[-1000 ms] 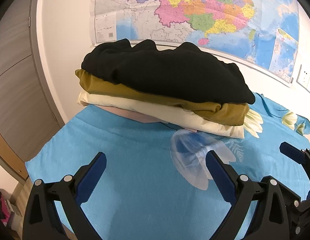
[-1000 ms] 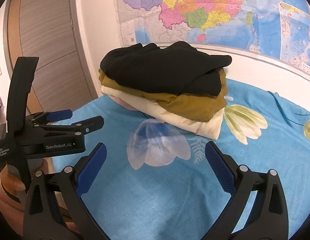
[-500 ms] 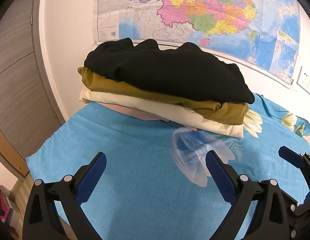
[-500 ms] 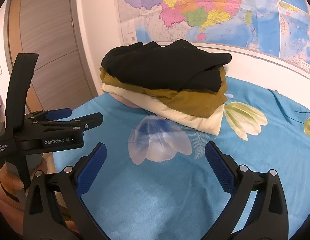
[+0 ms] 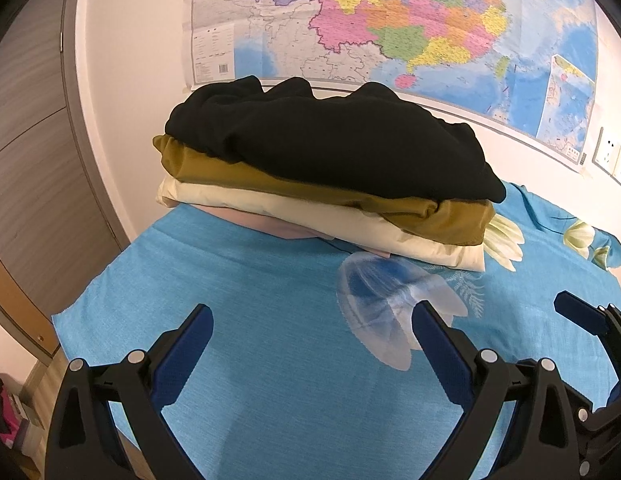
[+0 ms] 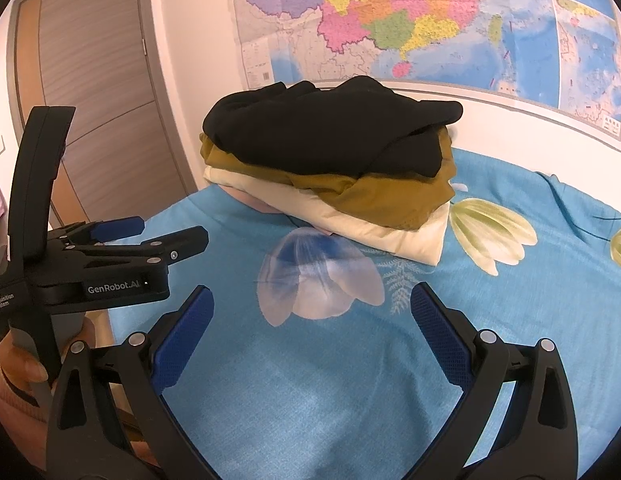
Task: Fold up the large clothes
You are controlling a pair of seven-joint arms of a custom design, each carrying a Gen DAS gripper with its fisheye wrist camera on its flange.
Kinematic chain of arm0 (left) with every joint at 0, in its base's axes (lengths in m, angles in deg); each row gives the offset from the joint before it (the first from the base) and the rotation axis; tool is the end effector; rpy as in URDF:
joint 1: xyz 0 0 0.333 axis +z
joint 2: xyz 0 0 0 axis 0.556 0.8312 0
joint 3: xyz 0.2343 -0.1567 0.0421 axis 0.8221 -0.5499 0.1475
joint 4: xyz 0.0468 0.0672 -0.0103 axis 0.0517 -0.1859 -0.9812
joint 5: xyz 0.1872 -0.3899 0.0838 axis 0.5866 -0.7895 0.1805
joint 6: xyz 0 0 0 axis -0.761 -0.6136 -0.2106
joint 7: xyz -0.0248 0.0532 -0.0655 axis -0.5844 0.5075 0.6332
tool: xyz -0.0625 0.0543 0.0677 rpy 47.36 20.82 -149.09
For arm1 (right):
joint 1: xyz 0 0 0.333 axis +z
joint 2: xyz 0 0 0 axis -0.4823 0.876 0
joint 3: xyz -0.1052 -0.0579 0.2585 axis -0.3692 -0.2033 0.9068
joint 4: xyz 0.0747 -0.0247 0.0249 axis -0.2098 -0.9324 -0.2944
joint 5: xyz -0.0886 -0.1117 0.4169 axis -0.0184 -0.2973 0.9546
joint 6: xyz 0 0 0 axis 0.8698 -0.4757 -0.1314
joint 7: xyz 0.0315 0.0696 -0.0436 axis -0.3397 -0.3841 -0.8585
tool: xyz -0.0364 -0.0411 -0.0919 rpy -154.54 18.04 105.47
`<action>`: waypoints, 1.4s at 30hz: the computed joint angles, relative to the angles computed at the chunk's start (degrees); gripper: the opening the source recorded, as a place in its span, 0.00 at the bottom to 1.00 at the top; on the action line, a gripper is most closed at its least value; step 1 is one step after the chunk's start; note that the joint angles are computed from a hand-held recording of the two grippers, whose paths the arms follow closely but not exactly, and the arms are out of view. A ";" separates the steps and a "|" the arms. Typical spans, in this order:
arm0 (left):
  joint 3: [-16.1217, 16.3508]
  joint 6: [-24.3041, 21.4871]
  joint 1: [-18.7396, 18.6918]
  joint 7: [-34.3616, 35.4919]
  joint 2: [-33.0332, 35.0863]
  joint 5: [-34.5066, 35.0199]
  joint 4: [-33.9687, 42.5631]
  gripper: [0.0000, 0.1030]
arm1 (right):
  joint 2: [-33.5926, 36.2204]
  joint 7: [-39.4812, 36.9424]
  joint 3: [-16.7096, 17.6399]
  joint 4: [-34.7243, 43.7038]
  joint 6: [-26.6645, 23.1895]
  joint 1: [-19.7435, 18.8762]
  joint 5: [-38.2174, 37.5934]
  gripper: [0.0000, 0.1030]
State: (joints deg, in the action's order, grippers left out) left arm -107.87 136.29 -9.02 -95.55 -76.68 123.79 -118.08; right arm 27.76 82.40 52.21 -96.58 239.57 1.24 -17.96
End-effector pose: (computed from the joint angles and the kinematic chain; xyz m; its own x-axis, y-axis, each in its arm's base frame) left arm 0.3149 -0.5245 0.5016 0.5941 -0.8027 -0.0529 -0.5321 -0.3429 -0.7741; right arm 0.5414 0.3062 0.4780 0.4126 -0.9086 -0.0644 -0.3657 -0.1005 -0.9253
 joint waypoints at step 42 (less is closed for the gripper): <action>0.15 -2.67 -1.43 -0.04 1.64 0.68 1.96 0.93 | -0.09 -3.49 0.50 0.65 1.11 0.22 5.23 0.94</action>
